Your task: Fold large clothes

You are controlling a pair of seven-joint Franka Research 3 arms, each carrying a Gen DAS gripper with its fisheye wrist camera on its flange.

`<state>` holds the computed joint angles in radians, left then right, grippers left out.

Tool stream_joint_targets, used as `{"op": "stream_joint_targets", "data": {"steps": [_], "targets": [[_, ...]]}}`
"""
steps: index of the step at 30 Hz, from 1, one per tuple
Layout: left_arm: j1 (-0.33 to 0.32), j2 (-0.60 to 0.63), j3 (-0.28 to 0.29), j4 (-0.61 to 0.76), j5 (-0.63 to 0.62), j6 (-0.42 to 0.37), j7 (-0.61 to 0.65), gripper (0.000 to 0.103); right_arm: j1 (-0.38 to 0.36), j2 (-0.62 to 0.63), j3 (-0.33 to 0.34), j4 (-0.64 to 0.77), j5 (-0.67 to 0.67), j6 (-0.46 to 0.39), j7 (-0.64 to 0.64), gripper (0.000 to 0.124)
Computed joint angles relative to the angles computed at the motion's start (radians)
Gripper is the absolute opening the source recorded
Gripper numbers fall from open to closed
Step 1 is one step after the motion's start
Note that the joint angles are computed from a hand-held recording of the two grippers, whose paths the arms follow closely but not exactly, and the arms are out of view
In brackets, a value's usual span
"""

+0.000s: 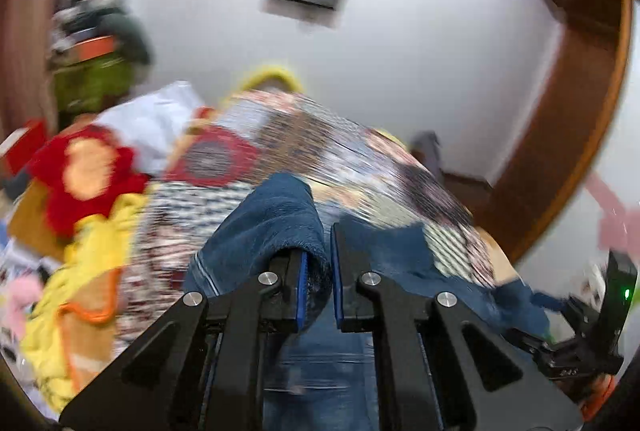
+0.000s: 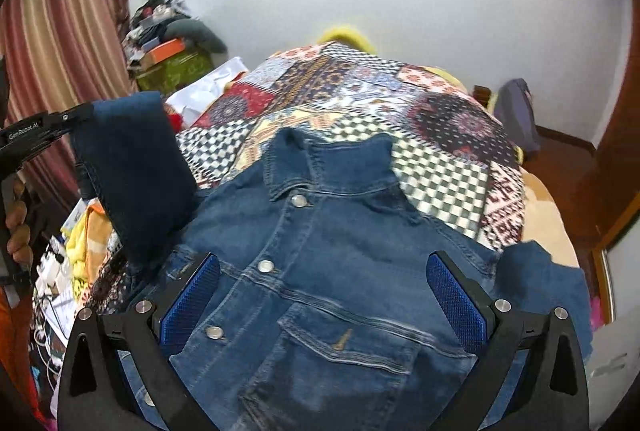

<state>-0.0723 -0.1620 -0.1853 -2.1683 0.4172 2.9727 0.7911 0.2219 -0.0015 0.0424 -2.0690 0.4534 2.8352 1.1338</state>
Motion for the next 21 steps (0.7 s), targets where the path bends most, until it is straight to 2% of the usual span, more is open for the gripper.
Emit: {"op": "stream_joint_targets", "data": {"steps": [2,4,7,10,11,14,16,18,21], "targets": [[-0.056,0.077,-0.001,0.066,-0.068,-0.044,0.100,0.009,-0.008,-0.012,-0.008,-0.015,-0.009,0.005,0.007,0.103],[-0.112,0.154,-0.005,0.119,-0.240,-0.096,0.286,0.009,-0.019,-0.024,-0.017,-0.031,-0.028,0.007,0.020,0.103],[-0.133,0.266,-0.054,0.196,-0.431,-0.222,0.491,0.009,-0.034,-0.036,-0.026,-0.052,-0.055,0.006,0.044,0.103],[-0.126,0.323,-0.100,0.220,-0.563,-0.308,0.612,0.009,-0.048,-0.037,-0.034,-0.059,-0.069,-0.015,0.063,0.103],[-0.126,0.339,-0.108,0.228,-0.585,-0.342,0.634,0.010,-0.052,-0.036,-0.035,-0.059,-0.075,-0.022,0.071,0.103],[-0.159,0.339,-0.096,0.226,-0.514,-0.379,0.596,0.012,-0.058,-0.029,-0.036,-0.056,-0.089,-0.037,0.082,0.103],[-0.149,0.317,-0.099,0.212,-0.546,-0.389,0.620,0.024,-0.058,-0.022,-0.033,-0.047,-0.100,-0.049,0.088,0.103],[-0.138,0.277,-0.101,0.179,-0.606,-0.376,0.656,0.051,-0.052,-0.017,-0.027,-0.041,-0.095,-0.052,0.082,0.103],[-0.144,0.174,-0.073,0.076,-0.578,-0.293,0.614,0.067,-0.037,-0.006,-0.015,-0.018,-0.071,-0.061,0.056,0.103]]}}
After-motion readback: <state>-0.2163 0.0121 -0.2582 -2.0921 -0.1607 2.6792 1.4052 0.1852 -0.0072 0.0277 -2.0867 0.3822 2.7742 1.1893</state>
